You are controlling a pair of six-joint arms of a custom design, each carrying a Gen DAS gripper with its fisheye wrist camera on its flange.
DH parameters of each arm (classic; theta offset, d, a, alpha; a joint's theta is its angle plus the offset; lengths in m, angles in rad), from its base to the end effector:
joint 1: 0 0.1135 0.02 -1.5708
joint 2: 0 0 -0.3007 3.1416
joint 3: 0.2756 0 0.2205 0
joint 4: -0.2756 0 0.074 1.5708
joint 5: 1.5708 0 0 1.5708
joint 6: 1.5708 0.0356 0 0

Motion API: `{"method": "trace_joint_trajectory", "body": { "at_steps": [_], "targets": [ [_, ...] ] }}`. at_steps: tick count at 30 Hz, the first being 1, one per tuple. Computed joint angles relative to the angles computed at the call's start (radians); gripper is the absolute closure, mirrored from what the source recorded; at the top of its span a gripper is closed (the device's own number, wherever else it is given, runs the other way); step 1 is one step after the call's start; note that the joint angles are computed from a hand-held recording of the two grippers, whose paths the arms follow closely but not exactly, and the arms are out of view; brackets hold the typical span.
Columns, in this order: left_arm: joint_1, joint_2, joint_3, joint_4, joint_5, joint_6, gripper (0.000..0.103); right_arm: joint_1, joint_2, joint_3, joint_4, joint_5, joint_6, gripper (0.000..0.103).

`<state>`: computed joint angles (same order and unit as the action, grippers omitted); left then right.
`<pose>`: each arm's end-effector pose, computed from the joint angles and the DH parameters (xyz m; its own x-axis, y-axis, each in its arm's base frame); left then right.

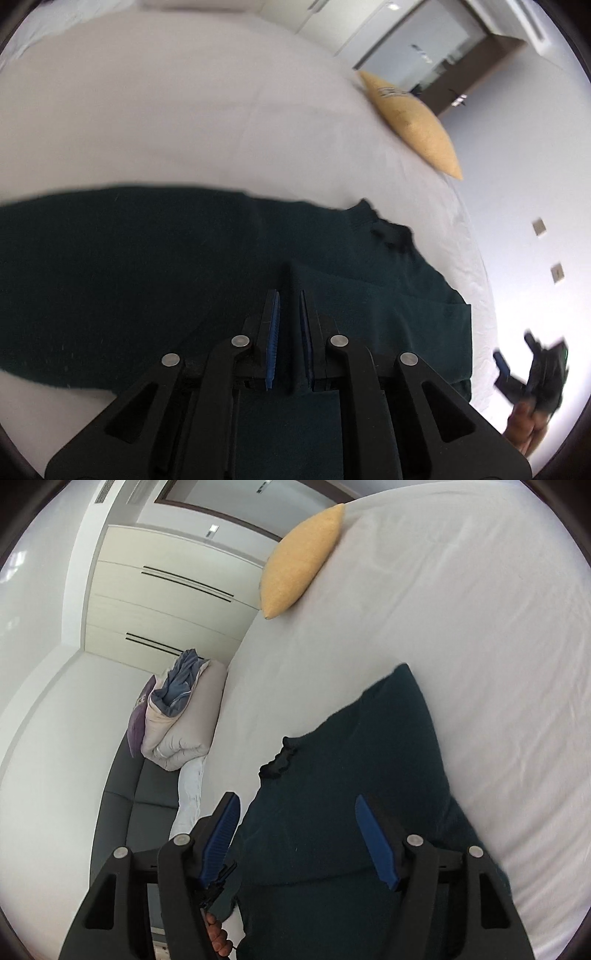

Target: Fold small clothes

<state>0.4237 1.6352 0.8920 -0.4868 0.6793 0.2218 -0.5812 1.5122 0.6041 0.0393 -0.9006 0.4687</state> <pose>0.2555 0.0907 0.2183 -0.8664 -0.2030 -0.4563 0.0637 0.8613 -0.5041 0.2178 -0.1097 0.2099 -0.6064 0.7340 -0.3058 0.2152 0.5217 0.8256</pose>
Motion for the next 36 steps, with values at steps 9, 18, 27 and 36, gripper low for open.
{"method": "trace_joint_trajectory", "body": {
  "at_steps": [9, 18, 27, 36],
  "targets": [
    [-0.195, 0.052, -0.059, 0.140, -0.085, 0.003, 0.093, 0.028, 0.411, 0.227, 0.037, -0.022, 0.012, 0.034],
    [-0.197, 0.064, -0.121, 0.206, -0.083, -0.007, 0.093, -0.040, 0.316, 0.018, -0.014, -0.162, -0.158, 0.036],
    [0.145, 0.025, -0.058, -0.088, 0.182, 0.181, 0.080, -0.119, 0.099, -0.160, 0.038, -0.239, -0.162, 0.021],
    [0.814, 0.374, 0.356, -0.606, 0.338, 0.477, 0.008, 0.021, -0.254, -0.344, 0.126, -0.137, 0.052, 0.023]
  ]
}}
